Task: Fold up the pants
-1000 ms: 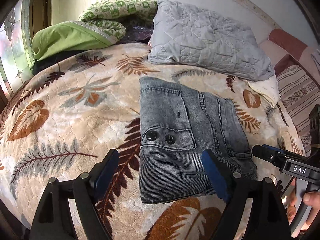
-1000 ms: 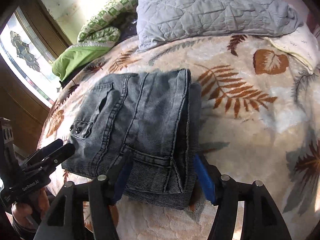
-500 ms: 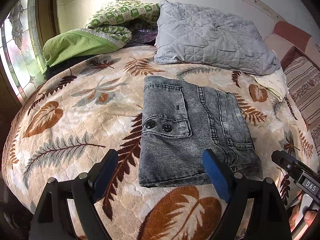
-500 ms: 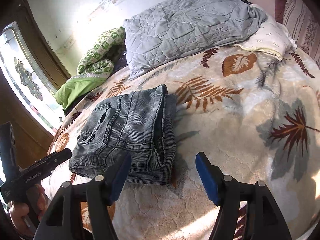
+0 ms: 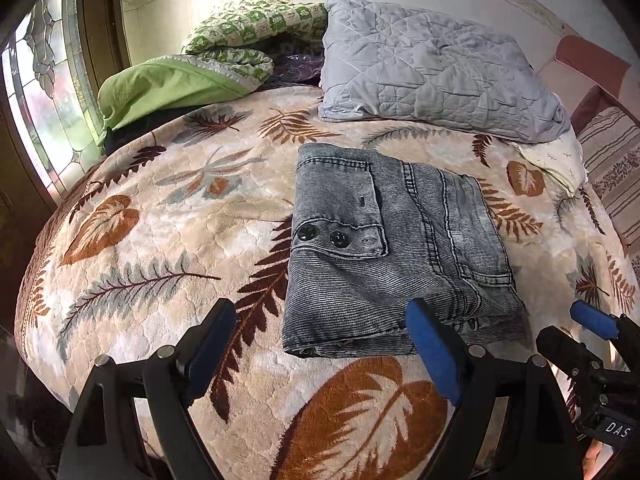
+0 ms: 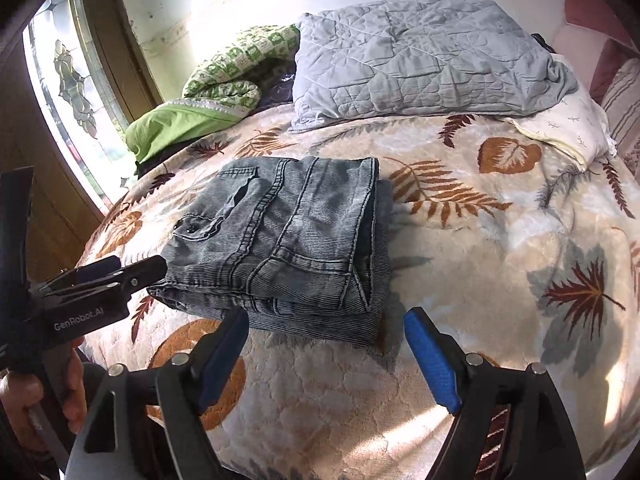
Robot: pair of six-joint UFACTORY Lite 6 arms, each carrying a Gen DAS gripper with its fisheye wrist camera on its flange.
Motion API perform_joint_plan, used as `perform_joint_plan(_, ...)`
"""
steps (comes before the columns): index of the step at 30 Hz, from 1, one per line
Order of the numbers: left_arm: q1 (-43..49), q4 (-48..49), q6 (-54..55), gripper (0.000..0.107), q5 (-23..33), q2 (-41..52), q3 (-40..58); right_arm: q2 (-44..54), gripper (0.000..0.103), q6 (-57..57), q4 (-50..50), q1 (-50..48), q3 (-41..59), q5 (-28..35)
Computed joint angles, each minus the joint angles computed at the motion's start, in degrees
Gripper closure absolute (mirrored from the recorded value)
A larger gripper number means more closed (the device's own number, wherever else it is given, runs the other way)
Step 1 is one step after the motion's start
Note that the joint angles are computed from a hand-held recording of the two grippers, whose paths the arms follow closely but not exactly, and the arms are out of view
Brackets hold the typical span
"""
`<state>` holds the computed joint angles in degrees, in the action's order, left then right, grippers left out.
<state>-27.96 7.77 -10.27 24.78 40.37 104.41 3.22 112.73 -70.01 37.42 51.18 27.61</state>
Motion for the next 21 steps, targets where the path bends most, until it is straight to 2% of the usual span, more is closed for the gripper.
perform_joint_plan(4, 0.12, 0.74, -0.68, 0.02, -0.12, -0.13, -0.09, 1.94, 0.011, -6.92, 5.8, 0.78, 3.65, 2.38)
perform_joint_plan(12, 1.05, -1.03, -0.33, 0.02, 0.89, 0.94, 1.33, 3.48, 0.008, -13.31, 12.16, 0.6, 6.51, 5.7)
perform_joint_plan(21, 1.09, -2.78, 1.55, 0.02, 1.14, 1.44, 2.36, 3.56, 0.008, -16.9, 14.39, 1.05, 8.69, 8.45)
